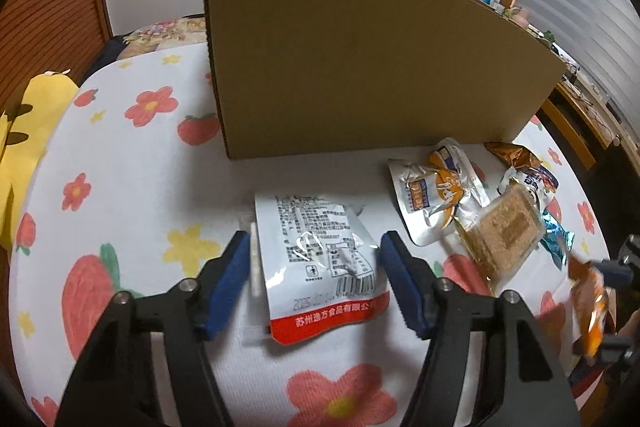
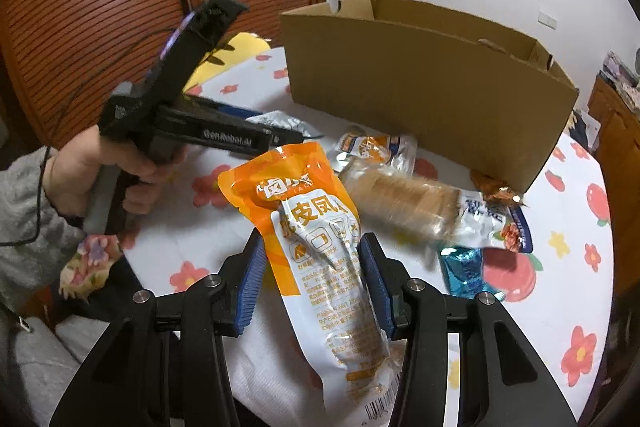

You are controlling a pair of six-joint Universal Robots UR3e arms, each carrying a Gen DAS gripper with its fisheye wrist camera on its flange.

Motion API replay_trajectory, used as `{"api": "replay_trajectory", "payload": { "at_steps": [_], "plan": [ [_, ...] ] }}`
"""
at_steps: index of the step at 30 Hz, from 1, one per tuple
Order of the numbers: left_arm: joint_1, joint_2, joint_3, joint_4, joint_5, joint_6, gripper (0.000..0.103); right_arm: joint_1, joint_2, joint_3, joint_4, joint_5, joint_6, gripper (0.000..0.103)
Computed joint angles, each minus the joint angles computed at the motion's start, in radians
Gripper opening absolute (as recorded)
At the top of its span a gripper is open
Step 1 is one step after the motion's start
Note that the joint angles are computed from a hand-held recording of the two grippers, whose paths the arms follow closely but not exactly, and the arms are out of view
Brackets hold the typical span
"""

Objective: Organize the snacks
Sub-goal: 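Grasp the orange pouch with the right gripper while the left gripper grasps a white packet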

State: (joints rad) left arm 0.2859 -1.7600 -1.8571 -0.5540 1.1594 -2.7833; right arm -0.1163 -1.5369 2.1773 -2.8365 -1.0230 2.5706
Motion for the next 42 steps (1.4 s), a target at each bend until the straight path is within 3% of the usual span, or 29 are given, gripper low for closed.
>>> {"api": "replay_trajectory", "payload": {
  "at_steps": [1,3,4,8,12,18,34,42],
  "plan": [
    [0.003,0.007,-0.012,0.009,-0.004,0.003,0.049,-0.005,0.001,-0.002,-0.005,0.008,0.006,0.048],
    [0.01,0.024,-0.033,0.011,-0.021,0.021,0.04,-0.014,-0.004,-0.002,-0.007,0.02,0.011,0.048],
    [0.014,0.034,-0.045,0.009,-0.036,0.036,0.027,-0.017,-0.007,-0.003,-0.008,0.023,0.013,0.048],
    [0.009,0.09,-0.142,0.12,-0.018,0.059,0.022,-0.033,-0.016,-0.003,-0.009,0.03,0.016,0.048],
    [0.038,0.143,-0.181,0.116,-0.071,0.071,0.012,-0.043,-0.017,-0.002,-0.009,0.032,0.018,0.048],
    [0.059,0.189,-0.223,0.123,-0.102,0.081,0.011,-0.059,-0.033,0.006,-0.001,0.04,0.019,0.048],
    [0.18,0.376,-0.201,-0.062,-0.245,0.15,0.011,-0.102,-0.074,0.005,0.01,0.052,0.038,0.048],
    [0.2,0.427,-0.199,-0.1,-0.273,0.166,0.011,-0.131,-0.103,0.004,0.025,0.07,0.044,0.048]
  ]
}}
